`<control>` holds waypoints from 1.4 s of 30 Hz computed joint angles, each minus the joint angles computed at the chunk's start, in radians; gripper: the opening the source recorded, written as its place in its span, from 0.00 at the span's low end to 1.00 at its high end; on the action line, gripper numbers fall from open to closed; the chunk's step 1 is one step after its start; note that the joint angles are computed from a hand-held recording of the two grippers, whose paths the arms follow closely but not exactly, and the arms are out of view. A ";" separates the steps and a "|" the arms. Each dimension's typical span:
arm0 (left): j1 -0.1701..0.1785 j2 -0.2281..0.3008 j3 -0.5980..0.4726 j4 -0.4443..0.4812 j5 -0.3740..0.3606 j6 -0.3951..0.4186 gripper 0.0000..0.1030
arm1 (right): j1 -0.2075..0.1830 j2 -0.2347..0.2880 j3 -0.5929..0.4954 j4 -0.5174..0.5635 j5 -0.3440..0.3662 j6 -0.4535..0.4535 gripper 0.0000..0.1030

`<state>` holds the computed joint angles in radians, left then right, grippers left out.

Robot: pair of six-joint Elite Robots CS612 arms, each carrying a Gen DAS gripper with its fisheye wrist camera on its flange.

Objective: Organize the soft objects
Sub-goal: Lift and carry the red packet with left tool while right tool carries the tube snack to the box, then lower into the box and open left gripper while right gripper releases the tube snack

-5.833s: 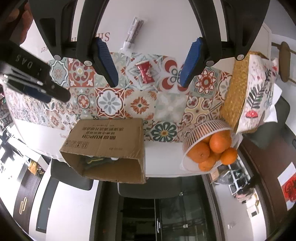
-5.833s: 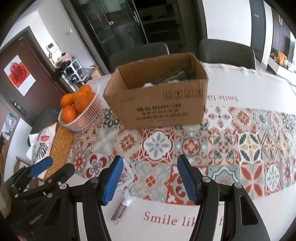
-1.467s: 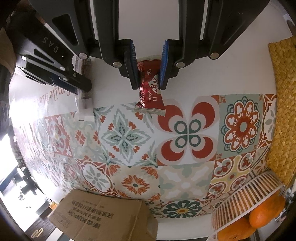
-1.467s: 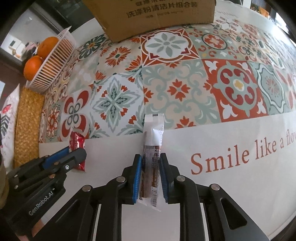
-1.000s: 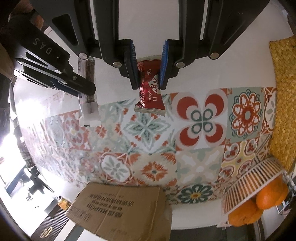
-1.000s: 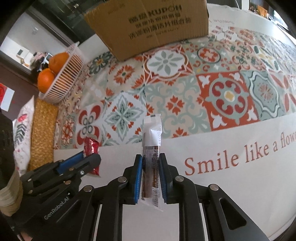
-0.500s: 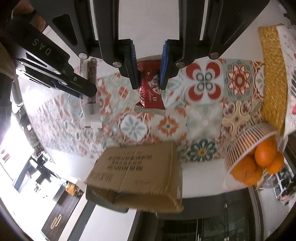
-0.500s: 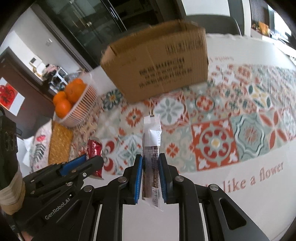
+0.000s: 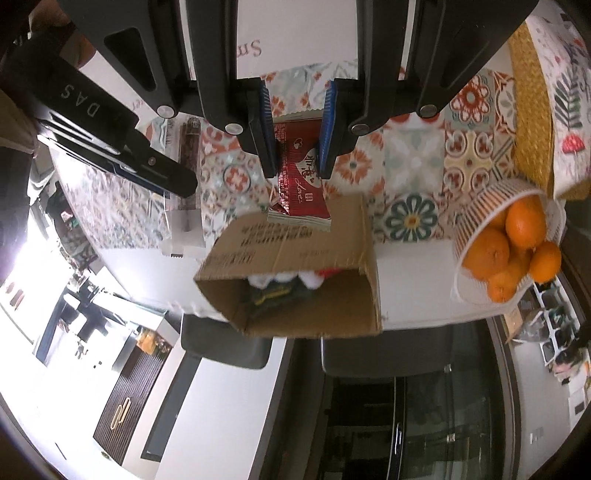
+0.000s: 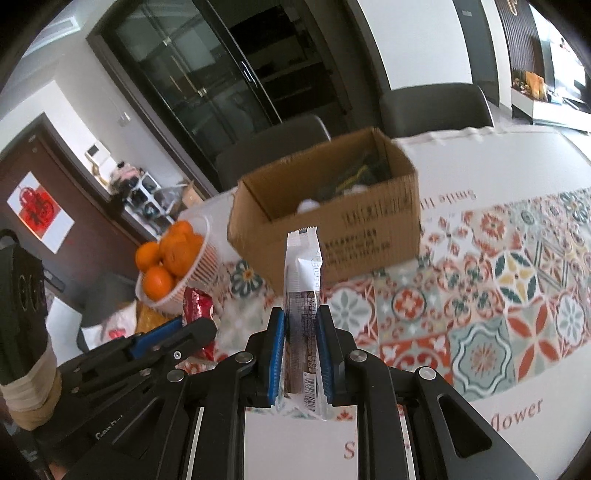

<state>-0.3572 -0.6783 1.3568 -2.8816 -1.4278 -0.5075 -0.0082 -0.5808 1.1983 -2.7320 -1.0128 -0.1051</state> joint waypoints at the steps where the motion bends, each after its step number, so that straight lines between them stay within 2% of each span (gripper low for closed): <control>1: 0.001 0.003 -0.009 0.003 0.002 0.000 0.22 | -0.002 0.005 -0.014 0.001 0.009 0.002 0.18; 11: 0.014 0.042 -0.122 0.049 0.025 -0.006 0.22 | -0.005 0.059 -0.165 0.042 0.056 0.012 0.18; 21: 0.030 0.100 -0.254 0.121 0.039 0.004 0.22 | -0.001 0.147 -0.354 0.122 0.086 0.025 0.18; 33: 0.054 0.209 -0.460 0.273 0.029 -0.008 0.22 | 0.012 0.314 -0.683 0.336 0.076 0.016 0.18; 42: 0.062 0.285 -0.586 0.382 0.038 -0.029 0.23 | 0.020 0.478 -1.004 0.555 0.037 -0.036 0.18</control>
